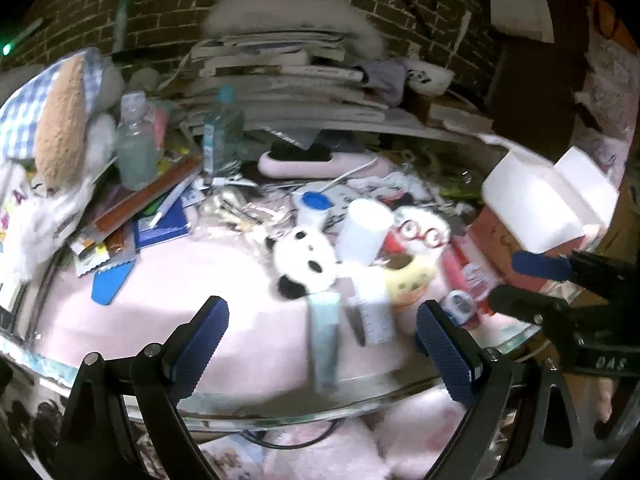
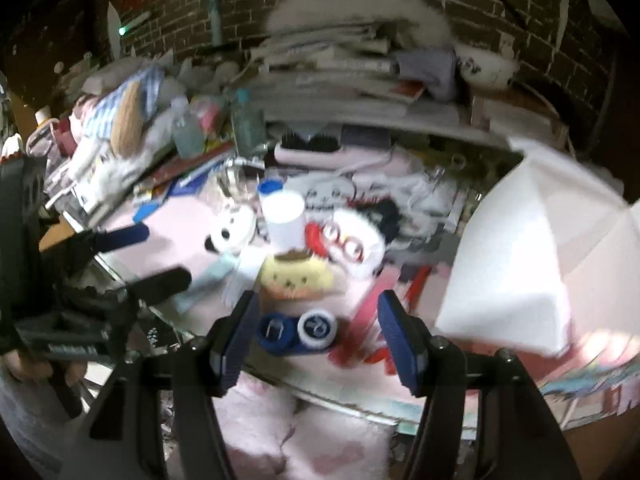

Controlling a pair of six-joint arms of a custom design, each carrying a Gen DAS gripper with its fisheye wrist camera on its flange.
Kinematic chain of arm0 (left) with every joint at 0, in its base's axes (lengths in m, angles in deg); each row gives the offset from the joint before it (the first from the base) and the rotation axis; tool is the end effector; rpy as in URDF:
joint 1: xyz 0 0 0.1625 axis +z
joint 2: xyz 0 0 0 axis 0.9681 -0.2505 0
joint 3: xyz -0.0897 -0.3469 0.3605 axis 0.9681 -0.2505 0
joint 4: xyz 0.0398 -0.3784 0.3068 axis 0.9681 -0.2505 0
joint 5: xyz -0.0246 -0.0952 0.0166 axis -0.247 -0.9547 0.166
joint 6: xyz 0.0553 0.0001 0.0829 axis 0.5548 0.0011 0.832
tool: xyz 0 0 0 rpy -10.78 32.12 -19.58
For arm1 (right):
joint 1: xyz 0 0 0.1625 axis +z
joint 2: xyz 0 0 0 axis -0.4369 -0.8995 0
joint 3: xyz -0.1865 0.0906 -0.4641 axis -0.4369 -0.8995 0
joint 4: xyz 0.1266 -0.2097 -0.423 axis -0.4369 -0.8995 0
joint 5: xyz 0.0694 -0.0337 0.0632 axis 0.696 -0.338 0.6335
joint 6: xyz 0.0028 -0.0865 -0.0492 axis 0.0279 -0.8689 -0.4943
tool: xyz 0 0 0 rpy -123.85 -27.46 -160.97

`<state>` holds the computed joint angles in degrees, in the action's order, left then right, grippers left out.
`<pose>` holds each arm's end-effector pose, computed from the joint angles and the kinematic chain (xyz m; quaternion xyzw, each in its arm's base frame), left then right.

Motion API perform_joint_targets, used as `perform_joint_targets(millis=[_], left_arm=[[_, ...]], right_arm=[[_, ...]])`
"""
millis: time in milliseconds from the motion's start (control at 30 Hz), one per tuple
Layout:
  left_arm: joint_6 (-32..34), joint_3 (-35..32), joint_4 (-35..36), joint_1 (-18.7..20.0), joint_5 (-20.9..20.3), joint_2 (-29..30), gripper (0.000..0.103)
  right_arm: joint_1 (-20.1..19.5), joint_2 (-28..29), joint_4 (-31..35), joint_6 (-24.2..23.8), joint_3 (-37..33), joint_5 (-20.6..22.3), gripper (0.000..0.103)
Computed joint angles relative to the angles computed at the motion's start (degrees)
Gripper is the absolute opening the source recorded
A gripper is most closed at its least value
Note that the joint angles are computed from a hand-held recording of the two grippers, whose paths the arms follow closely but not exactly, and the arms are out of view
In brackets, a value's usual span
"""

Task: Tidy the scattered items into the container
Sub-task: 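Open the right tool to drop the bag, then withdraw it, then lower the left tool onto the light blue tube and close it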

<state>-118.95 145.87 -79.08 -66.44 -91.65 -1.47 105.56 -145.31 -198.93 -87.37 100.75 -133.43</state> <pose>-0.2106 -0.2522 -0.0387 -0.0413 0.8100 -0.4769 0.3388 0.0573 -0.3924 0.1667 0.5254 -0.8241 0.1306 0.1666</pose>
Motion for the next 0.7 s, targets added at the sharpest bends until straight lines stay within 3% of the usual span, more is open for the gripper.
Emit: perform_joint_targets(millis=[133,267,400,467,533,700], left_arm=[[1.7,0.5,-3.8,-0.4,-0.4,3.2,0.094],[4.9,0.5,-9.2,0.0,-0.5,6.0,0.094],[5.0,-0.4,-7.7,0.7,0.4,7.2,0.092],[5.8,-0.8,-7.4,1.3,0.4,7.4,0.082],[7.9,-1.3,-7.7,2.2,-0.2,7.7,0.055],[7.6,-2.7,-2.5,2.2,-0.8,7.8,0.044]], right_arm=[[-4.5,2.3,-4.3,-2.1,1.5,1.8,0.058],[-7.0,6.5,-13.0,-3.2,2.0,1.6,0.058],[-7.8,6.9,-11.1,-1.4,0.7,0.4,0.058],[-7.9,7.2,-11.6,-1.2,0.6,0.3,0.058],[-8.1,7.4,-12.3,-1.4,0.7,0.7,0.058],[-8.7,6.9,-13.5,-2.0,1.2,2.8,0.058]])
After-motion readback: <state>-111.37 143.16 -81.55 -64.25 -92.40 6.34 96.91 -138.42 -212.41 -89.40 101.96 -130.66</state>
